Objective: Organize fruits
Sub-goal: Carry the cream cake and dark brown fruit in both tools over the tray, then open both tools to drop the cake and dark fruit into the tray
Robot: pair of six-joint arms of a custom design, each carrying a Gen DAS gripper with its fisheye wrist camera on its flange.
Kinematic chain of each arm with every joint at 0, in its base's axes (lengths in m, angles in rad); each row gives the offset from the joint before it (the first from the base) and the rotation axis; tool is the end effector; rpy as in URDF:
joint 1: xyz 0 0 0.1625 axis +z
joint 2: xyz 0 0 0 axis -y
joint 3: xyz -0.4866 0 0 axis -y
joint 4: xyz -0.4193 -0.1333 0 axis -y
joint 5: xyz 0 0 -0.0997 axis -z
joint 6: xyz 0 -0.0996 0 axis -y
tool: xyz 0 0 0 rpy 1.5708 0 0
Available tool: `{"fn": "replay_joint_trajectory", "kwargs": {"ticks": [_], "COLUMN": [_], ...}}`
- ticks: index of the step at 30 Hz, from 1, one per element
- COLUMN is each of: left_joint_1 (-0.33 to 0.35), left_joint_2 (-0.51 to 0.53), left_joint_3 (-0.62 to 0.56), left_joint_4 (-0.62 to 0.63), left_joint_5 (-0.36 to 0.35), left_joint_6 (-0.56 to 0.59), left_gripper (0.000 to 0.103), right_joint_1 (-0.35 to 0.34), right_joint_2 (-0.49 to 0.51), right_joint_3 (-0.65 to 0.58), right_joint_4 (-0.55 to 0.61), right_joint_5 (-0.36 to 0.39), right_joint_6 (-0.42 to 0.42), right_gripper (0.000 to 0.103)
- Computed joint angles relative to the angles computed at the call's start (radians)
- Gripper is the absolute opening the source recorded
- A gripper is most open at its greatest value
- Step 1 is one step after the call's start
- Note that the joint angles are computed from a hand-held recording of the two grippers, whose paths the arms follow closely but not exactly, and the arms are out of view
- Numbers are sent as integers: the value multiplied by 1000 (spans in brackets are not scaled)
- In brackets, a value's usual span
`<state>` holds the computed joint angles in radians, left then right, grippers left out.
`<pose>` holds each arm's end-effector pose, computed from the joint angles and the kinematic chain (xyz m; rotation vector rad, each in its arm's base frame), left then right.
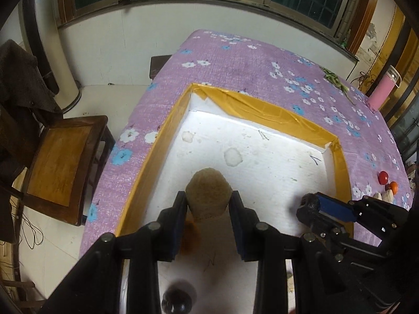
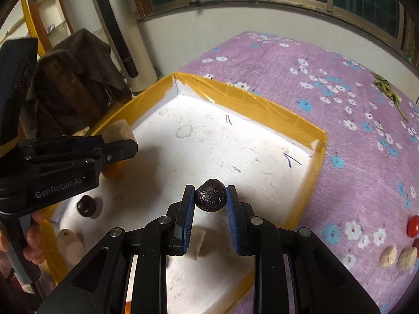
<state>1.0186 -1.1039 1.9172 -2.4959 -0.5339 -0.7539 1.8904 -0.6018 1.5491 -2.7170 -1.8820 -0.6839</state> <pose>-0.1345 -0.6358 0.2531 -0.2956 2.2134 -0.8729 0.3371 -0.6915 0.0243 1.3055 -2.4706 0.1948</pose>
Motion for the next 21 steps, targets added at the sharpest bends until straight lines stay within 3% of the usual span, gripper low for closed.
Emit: {"fn": "replay_joint_trajectory", "kwargs": {"ticks": [12, 21], "left_joint_1": [20, 6], "left_joint_2": [13, 5], "left_joint_3": [-14, 5], "left_joint_4": [16, 56], "left_joint_5": [-6, 17], "left_joint_6": [-2, -61], "left_gripper": [35, 37], "right_joint_1": [5, 1], "right_joint_2": [22, 5], "right_joint_3": [-21, -8], "right_joint_4": [15, 13], "right_joint_5": [-47, -67], "right_joint_6": [-19, -19], "right_gripper": [23, 30]}}
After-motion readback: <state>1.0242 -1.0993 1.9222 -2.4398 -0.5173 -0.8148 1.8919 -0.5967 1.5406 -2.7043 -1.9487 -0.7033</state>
